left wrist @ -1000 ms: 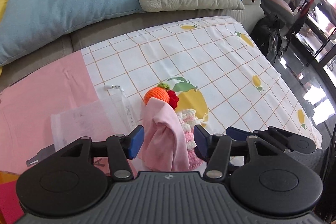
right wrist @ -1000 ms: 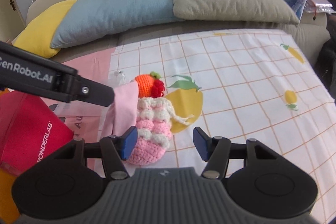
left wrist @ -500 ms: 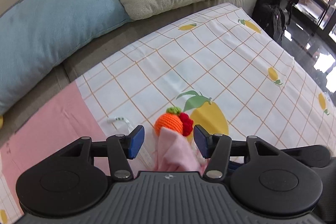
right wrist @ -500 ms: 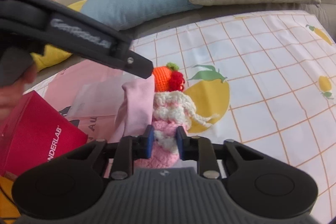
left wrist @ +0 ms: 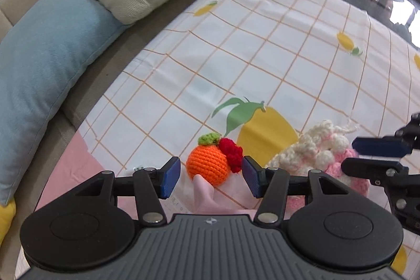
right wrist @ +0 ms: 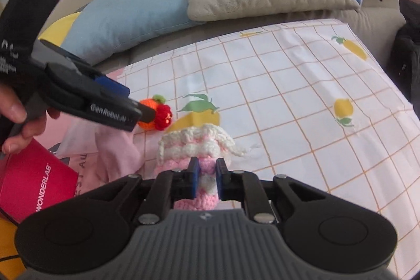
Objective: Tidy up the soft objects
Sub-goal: 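Grasp the orange crocheted fruit with the left tool while the right tool grasps the pink pouch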
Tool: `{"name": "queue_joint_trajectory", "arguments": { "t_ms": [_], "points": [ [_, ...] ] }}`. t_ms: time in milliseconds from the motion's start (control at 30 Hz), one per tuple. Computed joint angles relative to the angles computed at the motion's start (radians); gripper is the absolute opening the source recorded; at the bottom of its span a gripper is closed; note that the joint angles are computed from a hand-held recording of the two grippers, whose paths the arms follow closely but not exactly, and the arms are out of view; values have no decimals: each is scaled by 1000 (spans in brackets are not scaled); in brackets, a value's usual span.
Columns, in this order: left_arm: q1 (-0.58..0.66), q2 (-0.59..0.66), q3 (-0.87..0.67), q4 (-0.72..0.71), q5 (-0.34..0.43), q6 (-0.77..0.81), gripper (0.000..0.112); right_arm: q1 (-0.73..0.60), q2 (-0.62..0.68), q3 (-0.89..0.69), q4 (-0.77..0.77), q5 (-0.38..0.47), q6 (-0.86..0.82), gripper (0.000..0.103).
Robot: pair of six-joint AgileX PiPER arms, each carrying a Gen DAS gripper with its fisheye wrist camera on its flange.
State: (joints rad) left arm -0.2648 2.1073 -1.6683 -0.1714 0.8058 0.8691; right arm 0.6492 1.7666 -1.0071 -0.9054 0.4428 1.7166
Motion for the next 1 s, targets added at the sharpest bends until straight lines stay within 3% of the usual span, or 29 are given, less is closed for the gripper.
{"name": "queue_joint_trajectory", "arguments": {
  "t_ms": [100,200,333,400,767,1000],
  "points": [
    [-12,24,-6,40,-13,-19,63,-29,-6,30,-29,-90,51,51],
    [-11,43,-23,38,-8,-33,62,-21,15,16,-49,-106,48,59],
    [-15,41,-24,25,-14,-43,50,-13,58,-13,-16,-122,-1,74],
    [-13,24,-11,9,-29,-58,44,-2,85,-34,-26,-100,14,75],
    [35,-127,28,-167,54,-82,44,65,166,-79,-170,9,75,71],
    [90,-324,188,-253,104,-82,44,88,156,-66,-187,32,97,47]
  ]
}}
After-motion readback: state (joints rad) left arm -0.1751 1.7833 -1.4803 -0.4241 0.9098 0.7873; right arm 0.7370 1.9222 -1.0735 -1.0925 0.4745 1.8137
